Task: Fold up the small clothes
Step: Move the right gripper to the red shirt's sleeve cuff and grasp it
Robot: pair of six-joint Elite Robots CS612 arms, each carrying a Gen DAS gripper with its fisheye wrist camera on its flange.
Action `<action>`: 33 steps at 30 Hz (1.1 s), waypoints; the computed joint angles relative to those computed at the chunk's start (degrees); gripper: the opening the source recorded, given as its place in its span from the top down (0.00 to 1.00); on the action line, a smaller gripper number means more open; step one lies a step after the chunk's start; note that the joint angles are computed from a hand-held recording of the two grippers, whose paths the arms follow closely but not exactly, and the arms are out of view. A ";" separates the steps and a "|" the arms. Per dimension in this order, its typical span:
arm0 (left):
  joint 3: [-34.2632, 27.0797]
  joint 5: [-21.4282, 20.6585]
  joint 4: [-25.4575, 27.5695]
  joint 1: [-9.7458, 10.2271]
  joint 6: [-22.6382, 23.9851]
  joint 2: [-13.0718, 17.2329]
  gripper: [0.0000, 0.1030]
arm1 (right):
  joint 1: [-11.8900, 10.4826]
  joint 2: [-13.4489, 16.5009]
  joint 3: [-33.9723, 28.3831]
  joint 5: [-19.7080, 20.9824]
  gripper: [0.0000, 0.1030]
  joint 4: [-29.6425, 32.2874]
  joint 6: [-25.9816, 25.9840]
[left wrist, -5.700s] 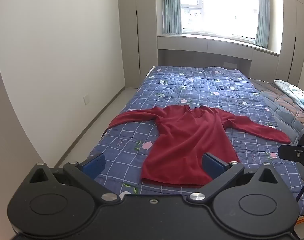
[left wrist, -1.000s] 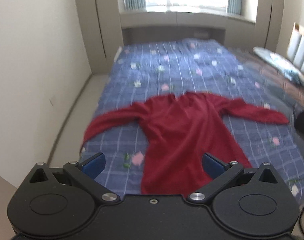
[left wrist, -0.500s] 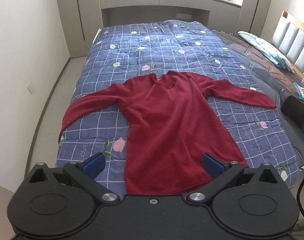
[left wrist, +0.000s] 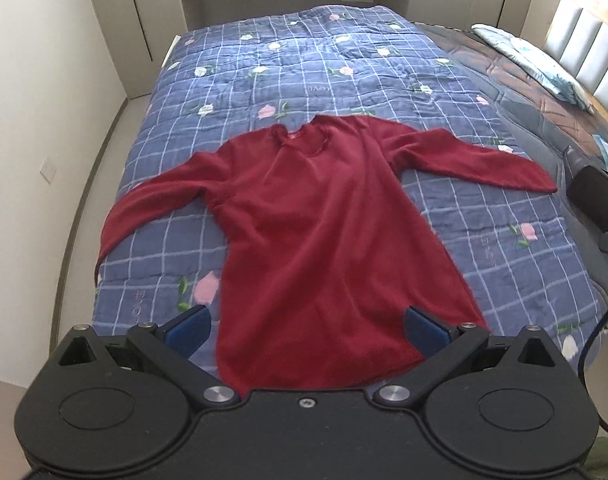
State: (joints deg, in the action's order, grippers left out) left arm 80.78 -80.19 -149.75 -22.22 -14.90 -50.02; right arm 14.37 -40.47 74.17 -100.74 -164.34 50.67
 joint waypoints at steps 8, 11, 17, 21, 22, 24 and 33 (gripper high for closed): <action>-16.50 2.13 9.02 -2.25 -8.24 8.98 0.01 | -6.82 5.69 -6.54 5.64 0.00 3.55 -1.07; -25.85 2.52 17.96 -3.05 -11.65 13.54 0.01 | -8.45 8.52 -11.25 6.52 0.00 8.70 -5.14; -35.54 2.95 24.76 -4.26 -12.01 18.15 0.01 | -11.15 15.33 -21.63 9.19 0.07 15.95 -6.26; -38.90 3.87 29.83 -4.56 -13.49 19.60 0.01 | -12.25 19.92 -29.16 9.62 0.18 20.89 -6.38; -39.79 3.78 31.12 -4.53 -14.42 20.02 0.01 | -12.47 20.88 -30.67 9.96 0.23 21.38 -6.25; -41.97 3.93 33.92 -4.59 -15.86 21.05 0.01 | -12.75 22.79 -33.80 10.18 0.29 22.91 -6.11; -47.88 4.01 40.75 -4.61 -15.34 24.12 0.01 | -13.72 30.02 -46.16 12.21 0.46 27.79 -4.76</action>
